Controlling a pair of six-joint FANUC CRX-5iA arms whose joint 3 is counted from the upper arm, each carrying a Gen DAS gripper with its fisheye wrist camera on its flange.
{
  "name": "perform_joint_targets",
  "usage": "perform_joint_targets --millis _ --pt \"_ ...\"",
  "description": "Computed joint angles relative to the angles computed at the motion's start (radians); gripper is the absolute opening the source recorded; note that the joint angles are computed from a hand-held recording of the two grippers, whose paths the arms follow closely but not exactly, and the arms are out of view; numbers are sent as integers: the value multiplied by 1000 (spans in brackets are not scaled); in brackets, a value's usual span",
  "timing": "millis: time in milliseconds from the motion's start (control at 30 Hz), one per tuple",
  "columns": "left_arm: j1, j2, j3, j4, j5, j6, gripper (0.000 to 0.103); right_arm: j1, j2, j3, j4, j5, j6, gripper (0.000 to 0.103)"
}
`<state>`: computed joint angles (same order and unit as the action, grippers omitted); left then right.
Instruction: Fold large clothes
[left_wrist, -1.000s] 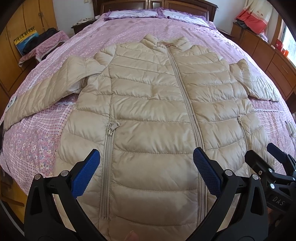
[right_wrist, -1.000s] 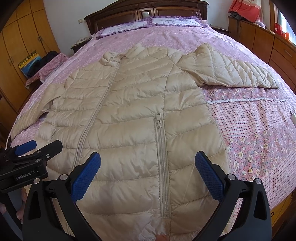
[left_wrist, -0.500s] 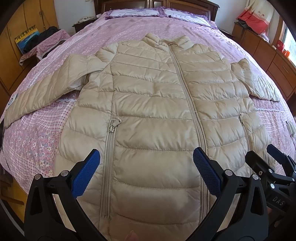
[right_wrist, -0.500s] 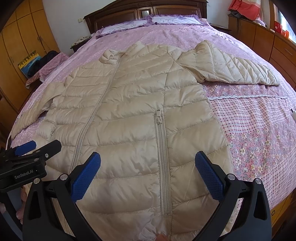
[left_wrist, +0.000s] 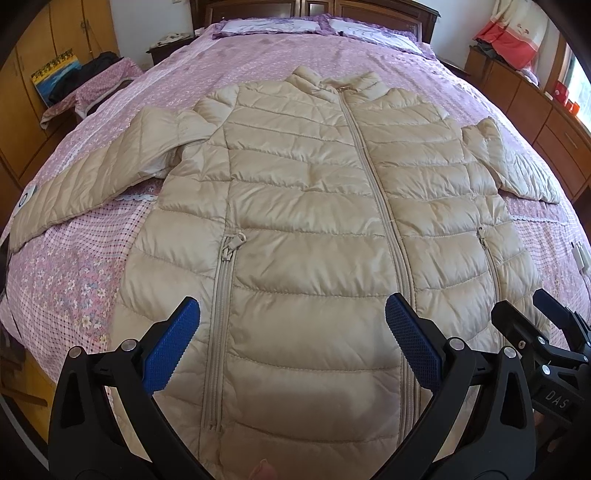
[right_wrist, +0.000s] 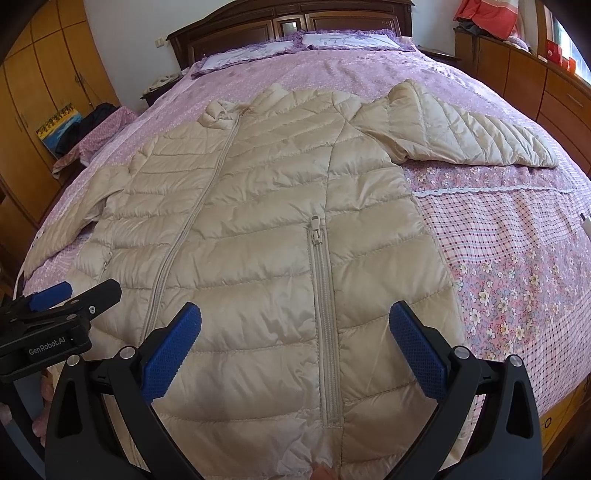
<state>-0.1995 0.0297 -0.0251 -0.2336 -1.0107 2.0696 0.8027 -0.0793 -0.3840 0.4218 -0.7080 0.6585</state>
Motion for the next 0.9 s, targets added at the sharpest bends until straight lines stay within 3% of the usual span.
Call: perform_joint_targets --millis 200,433,633,900 --pt "-2 6 11 2 -10 -1 100 -8 -1 10 -33 1 19 98" --pt "1 40 52 27 -35 -11 100 -61 14 69 -167 9 133 98" --pt "-10 77 104 27 -60 -12 100 -161 44 159 -322 -21 295 98" --pt "-27 153 191 44 -101 -19 100 -336 103 240 -360 -26 375 98"
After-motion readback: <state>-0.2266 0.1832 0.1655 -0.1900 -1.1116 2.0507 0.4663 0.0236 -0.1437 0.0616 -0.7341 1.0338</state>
